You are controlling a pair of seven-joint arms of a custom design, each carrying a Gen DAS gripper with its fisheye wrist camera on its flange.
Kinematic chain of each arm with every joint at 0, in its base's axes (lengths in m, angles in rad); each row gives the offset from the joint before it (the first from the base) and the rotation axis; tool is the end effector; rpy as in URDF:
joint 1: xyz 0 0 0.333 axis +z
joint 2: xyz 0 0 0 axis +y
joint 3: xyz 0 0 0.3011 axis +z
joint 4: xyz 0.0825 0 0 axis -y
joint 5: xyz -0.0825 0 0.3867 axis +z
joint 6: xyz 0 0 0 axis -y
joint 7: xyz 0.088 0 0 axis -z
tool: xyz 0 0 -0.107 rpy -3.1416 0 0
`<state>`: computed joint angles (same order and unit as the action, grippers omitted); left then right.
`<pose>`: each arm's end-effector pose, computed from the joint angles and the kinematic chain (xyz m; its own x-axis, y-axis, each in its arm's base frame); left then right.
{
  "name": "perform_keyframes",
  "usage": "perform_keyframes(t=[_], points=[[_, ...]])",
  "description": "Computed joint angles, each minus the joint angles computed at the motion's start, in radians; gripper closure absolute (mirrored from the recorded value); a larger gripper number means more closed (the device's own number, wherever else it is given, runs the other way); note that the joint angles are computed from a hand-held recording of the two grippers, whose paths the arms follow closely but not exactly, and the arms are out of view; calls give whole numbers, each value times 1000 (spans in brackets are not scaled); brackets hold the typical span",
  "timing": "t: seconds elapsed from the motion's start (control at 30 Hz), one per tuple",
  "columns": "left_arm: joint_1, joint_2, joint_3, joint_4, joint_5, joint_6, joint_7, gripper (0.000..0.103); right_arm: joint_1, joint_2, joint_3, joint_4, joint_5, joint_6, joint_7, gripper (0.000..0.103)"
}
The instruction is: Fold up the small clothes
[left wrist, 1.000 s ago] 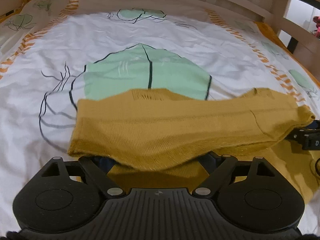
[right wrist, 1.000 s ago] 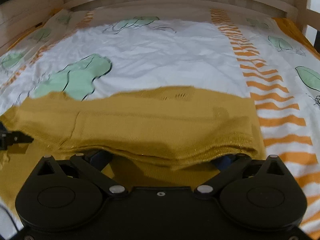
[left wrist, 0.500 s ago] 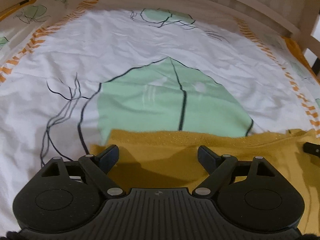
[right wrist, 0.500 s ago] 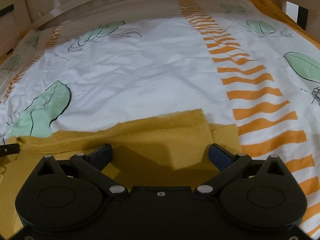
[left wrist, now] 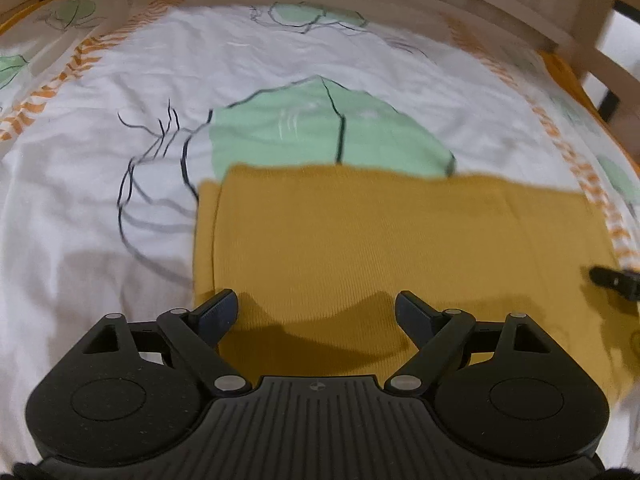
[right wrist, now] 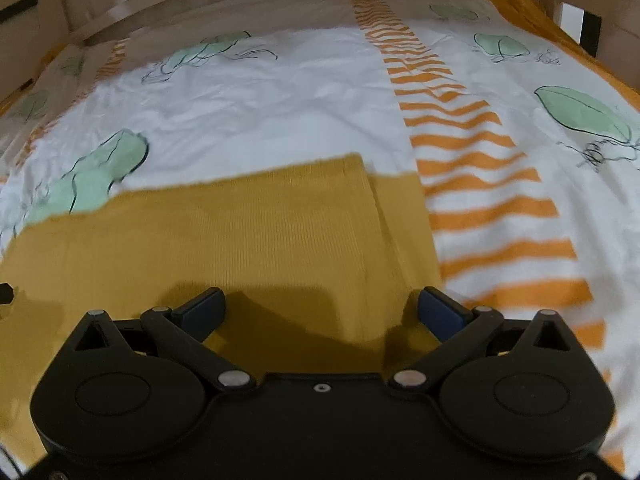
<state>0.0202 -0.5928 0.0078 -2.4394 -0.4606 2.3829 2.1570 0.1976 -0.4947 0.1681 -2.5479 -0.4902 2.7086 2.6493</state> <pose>0.4253 0.0080 0.5569 -0.3385 -0.9335 0.1179 -0.7716 0.2037 -0.6026 0.4083 0.1781 0.4916 -0.2455 -0.9507 -0.1894 -0.6931 0.3087 -0.6514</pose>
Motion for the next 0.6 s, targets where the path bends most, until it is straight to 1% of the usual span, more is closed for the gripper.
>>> perform_keyframes(t=[0.13,0.23,0.3,0.33,0.4,0.6], points=[[7,-105,-5,-89,37,1,39,16,23,-74,10,-48,10,-47,-10,1],[14,-163,-16,-135,69,1,43,15,58,-116,-18,-79,70,-61,-26,1],[21,-181,-11,-144,72,-35,13,14,72,-136,-28,-92,109,-76,-30,1],[23,-190,-6,-152,61,-36,-5,13,79,-147,-34,-101,125,-77,-33,1],[18,-203,2,-171,48,-15,-7,13,94,-161,-44,-111,158,-82,-46,0],[14,-213,-5,-191,44,16,-33,10,129,-204,-79,-151,264,-55,-63,0]])
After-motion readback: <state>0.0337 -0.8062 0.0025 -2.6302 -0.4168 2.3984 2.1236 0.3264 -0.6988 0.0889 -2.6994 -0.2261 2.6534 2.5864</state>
